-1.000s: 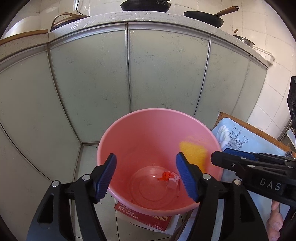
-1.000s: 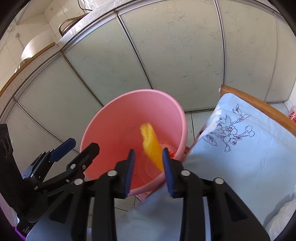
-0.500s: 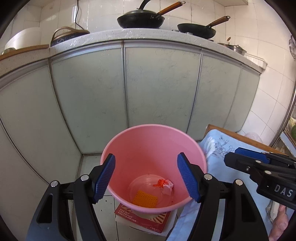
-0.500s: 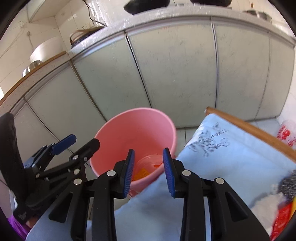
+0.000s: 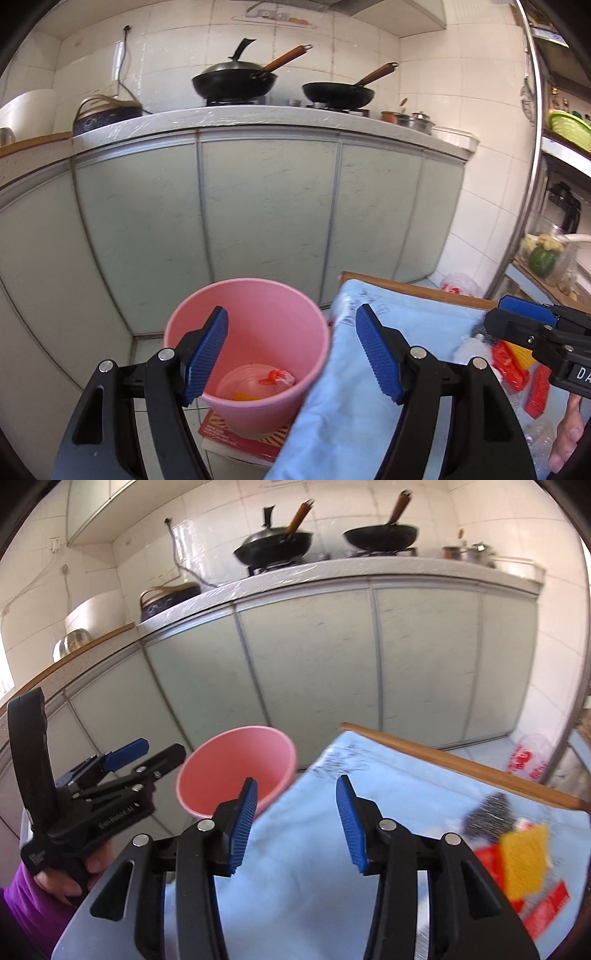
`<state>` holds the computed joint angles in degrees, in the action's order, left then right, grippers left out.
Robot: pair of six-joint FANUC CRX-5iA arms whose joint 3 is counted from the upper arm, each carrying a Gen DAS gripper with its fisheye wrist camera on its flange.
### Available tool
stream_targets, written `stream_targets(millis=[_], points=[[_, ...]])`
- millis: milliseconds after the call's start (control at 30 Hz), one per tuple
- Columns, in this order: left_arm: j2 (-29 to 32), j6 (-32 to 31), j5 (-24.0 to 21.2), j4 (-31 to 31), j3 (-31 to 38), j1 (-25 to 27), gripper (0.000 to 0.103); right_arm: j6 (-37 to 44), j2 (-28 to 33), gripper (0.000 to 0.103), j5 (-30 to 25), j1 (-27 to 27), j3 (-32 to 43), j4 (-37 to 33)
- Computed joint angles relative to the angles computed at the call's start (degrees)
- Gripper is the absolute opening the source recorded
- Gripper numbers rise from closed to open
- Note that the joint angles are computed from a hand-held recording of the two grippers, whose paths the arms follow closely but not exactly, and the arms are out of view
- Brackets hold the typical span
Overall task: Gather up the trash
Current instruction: 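Move both open tools back over the table items, then close the left tool on the crumpled patterned paper while the right tool grasps the bubble wrap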
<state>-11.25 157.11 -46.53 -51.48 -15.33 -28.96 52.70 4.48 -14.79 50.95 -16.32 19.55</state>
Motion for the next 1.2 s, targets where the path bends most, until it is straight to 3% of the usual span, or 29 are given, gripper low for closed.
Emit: stream_targets(millis=[233, 367, 467, 600, 800, 1000, 1067, 1200], points=[[-0.7, -6.8, 7.8, 6.0, -1.3, -0.8, 0.070, -34.6, -9.2, 0.045, 4.4, -5.3, -17.5, 36.3], [-0.8, -13.9, 13.3, 12.6, -2.8, 0.0, 0.070, -43.8, -13.8, 0.045, 2.1, -7.5, -23.4, 46.2], [-0.5, -20.8, 16.9, 19.2, -4.2, 1.0, 0.070, -44.9, -16.8, 0.045, -0.9, -7.5, -26.3, 46.1], [0.3, -36.3, 22.6, 32.1, -7.4, 3.1, 0.070, -44.8, -20.4, 0.045, -6.0, -6.0, -29.7, 42.5], [2.4, -59.4, 27.2, 50.5, -12.3, 2.8, 0.070, -39.7, -23.4, 0.045, -11.3, -3.0, -32.0, 33.5], [5.9, -80.5, 28.3, 67.5, -15.0, 0.9, 0.070, -31.9, -24.8, 0.046, -15.6, 0.4, -31.9, 22.1], [7.2, -86.8, 28.3, 72.6, -15.6, 0.0, 0.070, -30.2, -24.9, 0.051, -16.7, 1.3, -31.7, 19.3], [10.4, -90.4, 26.4, 75.5, -14.2, -1.0, 0.070, -29.0, -24.1, 0.055, -18.0, 2.0, -31.2, 17.0]])
